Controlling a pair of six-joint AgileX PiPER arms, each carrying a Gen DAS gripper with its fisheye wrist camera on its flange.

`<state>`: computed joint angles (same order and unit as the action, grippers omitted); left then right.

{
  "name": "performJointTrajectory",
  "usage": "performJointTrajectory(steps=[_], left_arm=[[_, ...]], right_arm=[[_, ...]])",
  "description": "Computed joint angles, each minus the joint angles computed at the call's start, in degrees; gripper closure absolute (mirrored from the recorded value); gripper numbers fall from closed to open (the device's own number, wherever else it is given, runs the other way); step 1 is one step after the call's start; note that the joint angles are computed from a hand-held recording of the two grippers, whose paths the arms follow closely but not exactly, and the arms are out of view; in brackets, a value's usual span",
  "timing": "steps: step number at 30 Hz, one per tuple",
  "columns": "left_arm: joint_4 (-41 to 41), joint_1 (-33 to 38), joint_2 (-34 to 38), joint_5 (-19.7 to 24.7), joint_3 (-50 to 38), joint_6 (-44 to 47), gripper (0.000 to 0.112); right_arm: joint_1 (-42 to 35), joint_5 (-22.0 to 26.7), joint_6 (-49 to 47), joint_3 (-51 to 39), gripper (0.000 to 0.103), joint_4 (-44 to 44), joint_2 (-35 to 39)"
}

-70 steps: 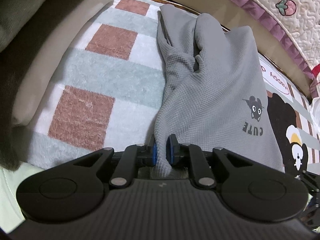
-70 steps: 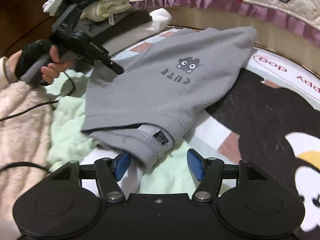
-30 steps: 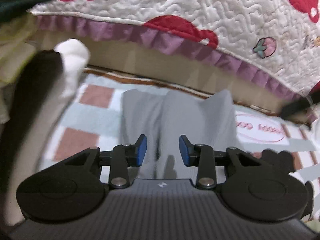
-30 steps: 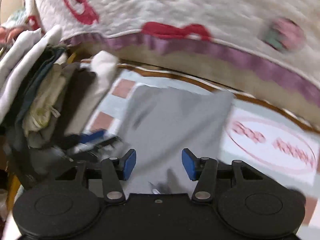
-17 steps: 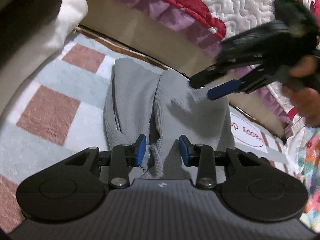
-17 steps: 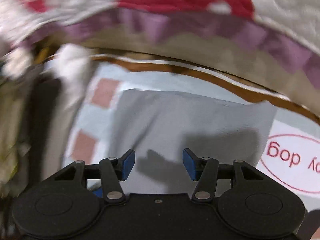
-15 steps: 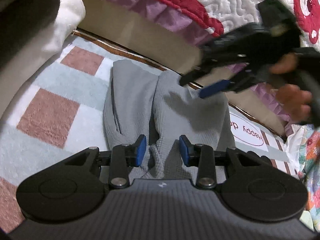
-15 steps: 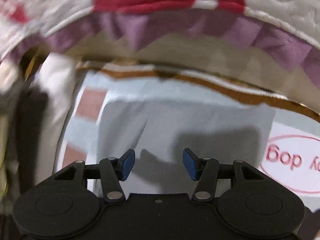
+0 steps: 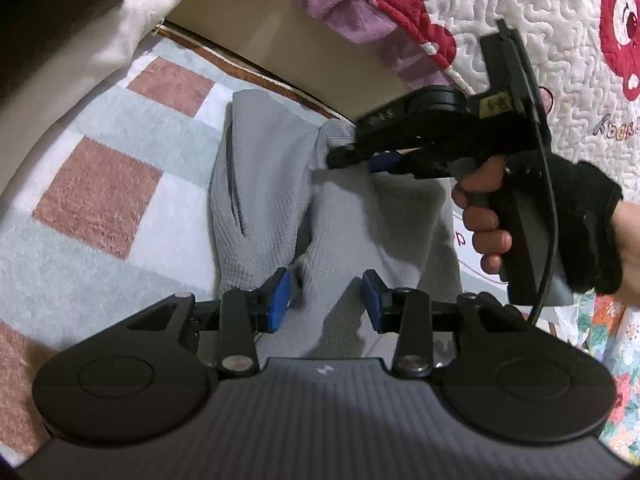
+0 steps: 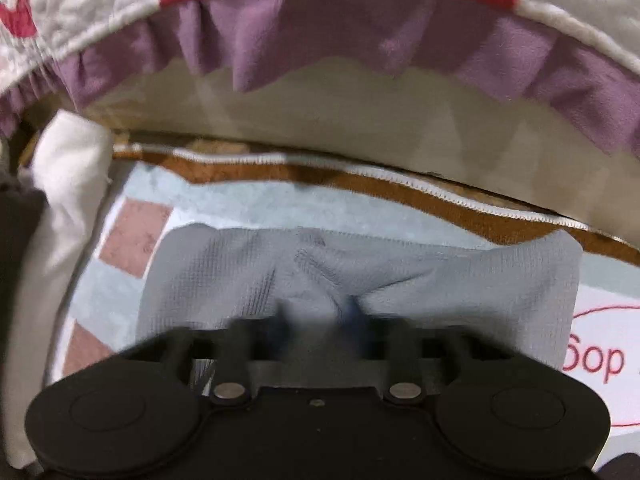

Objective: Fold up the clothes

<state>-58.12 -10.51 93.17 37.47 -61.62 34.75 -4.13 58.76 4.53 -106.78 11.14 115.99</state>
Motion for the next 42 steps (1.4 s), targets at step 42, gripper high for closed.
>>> performJointTrajectory(steps=[42], left_arm=[[-0.5,2.3,-3.4,-5.8,3.6,0.3,0.108]], right_arm=[[-20.1,-19.7,-43.6,45.1,0.057,39.3,-28.4]])
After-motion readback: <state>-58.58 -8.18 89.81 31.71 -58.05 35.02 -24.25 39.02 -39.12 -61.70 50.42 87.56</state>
